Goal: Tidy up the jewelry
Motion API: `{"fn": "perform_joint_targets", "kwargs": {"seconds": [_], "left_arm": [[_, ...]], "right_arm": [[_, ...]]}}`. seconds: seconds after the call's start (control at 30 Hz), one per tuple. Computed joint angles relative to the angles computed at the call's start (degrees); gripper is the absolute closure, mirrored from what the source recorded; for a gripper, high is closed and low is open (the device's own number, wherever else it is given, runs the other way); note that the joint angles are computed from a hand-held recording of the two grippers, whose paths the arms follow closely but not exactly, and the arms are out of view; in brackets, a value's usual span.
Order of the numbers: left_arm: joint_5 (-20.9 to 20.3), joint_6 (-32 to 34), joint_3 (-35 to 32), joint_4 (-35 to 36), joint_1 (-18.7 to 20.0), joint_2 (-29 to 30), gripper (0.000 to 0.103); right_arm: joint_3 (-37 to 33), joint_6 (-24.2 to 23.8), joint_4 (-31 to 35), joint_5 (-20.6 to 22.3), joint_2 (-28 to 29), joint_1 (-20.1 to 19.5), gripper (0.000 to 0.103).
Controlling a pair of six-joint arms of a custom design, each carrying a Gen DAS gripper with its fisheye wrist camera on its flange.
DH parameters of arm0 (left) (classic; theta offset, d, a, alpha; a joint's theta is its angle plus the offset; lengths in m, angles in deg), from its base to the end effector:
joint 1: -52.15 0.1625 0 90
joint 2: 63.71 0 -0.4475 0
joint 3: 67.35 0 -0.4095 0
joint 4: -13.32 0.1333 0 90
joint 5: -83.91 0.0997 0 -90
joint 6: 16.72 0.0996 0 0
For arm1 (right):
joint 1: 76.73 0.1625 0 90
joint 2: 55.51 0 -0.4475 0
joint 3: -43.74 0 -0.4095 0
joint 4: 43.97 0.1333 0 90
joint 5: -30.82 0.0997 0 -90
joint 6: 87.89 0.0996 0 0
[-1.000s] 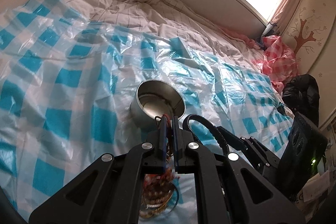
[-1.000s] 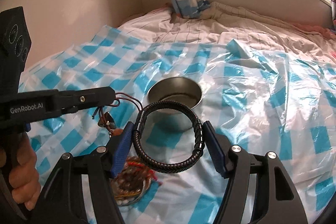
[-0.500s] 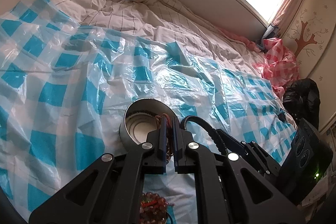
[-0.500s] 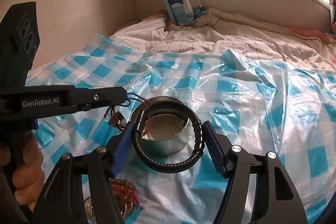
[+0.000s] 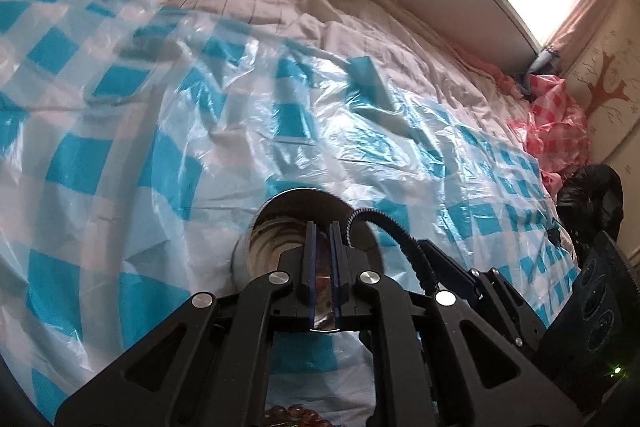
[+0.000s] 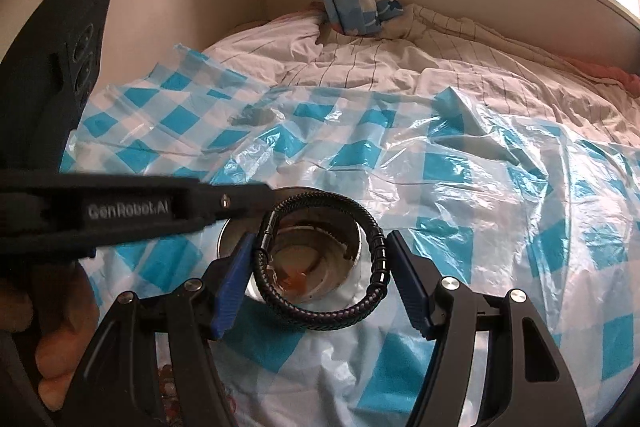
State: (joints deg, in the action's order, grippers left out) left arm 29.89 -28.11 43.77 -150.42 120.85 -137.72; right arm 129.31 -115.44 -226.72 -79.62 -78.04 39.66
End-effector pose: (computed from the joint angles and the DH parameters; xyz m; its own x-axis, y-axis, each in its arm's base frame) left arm -0.0312 -0.6081 0.3404 -0.9215 -0.1797 -0.3444 0.1117 0.7265 -0.6780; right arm 0.4135 -0.6118 -0.0627 -0.6339 -0.5917 0.4982 -0.7661 0.5689 -0.2991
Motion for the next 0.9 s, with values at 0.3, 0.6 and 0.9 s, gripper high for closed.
{"fn": "perform_joint_targets", "kwargs": {"seconds": [0.3,0.6,0.9], "left_arm": [[6.4,1.0,2.1,-3.1,-1.4,-3.5,0.070],[13.5,1.9,7.2,1.2,-4.3,-8.7,0.048],[20.2,-4.3,19.1,9.5,-10.8,-18.1,0.033]], "right_arm": [[-6.1,-1.9,5.4,-1.5,4.5,0.9,0.031],[6.7,2.5,0.3,-2.5,-4.6,2.2,0.025],[22.9,5.2,-9.0,-5.0,-13.5,3.3,0.017]]}}
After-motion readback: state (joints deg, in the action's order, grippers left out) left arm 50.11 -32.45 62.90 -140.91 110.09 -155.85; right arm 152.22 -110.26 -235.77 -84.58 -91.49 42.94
